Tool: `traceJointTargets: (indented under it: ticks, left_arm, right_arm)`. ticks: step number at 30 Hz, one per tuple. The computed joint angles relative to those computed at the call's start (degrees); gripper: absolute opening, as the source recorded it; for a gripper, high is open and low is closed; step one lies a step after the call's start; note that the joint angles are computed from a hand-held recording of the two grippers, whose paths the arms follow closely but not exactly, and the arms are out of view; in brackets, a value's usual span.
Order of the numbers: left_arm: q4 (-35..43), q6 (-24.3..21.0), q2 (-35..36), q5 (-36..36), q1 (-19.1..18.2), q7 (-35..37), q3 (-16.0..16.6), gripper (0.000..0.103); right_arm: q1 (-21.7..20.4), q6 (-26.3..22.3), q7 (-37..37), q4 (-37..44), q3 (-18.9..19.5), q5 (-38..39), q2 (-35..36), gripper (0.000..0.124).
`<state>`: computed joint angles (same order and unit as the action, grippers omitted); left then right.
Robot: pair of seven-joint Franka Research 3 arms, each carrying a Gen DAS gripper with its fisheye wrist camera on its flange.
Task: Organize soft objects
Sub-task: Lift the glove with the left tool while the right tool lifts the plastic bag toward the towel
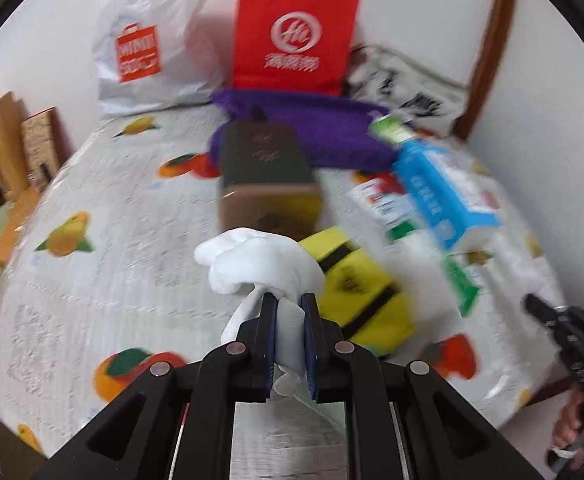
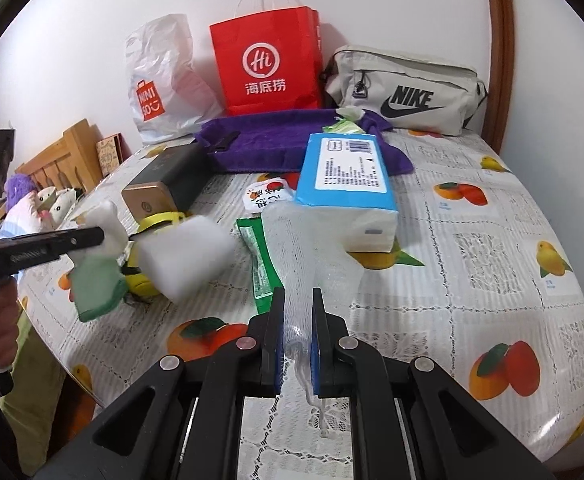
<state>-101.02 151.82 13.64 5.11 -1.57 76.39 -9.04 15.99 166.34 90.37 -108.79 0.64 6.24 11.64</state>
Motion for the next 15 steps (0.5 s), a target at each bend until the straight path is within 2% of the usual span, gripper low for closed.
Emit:
traceJointTargets:
  ticks: [3, 9, 12, 15]
  left_arm:
    - [0.5, -3.6, 0.7, 9.8, -2.3, -9.0, 3.9, 0.012]
    - [-1.6, -4.3, 0.3, 13.1, -0.7, -13.1, 4.3, 0.012]
    - [-1.4, -6.1, 0.1, 19.7, -1.9, -18.2, 5.5, 0.012]
    - [-2.0, -5.0, 0.2, 17.9, -0.5, -17.5, 4.5, 0.012]
  right_arm:
    - [0.0, -0.4, -0.1, 0.3, 0.1, 0.2, 0.3, 0.010]
    - [0.8, -1.4, 2.5, 0.4, -1.3, -2.6, 0.9, 0.010]
    - [1.0, -1.5, 4.3, -0.2, -2.1, -4.4, 0.9, 0.010]
    - [0.8, -2.1, 5.5, -0.4, -2.2, -4.9, 1.2, 0.010]
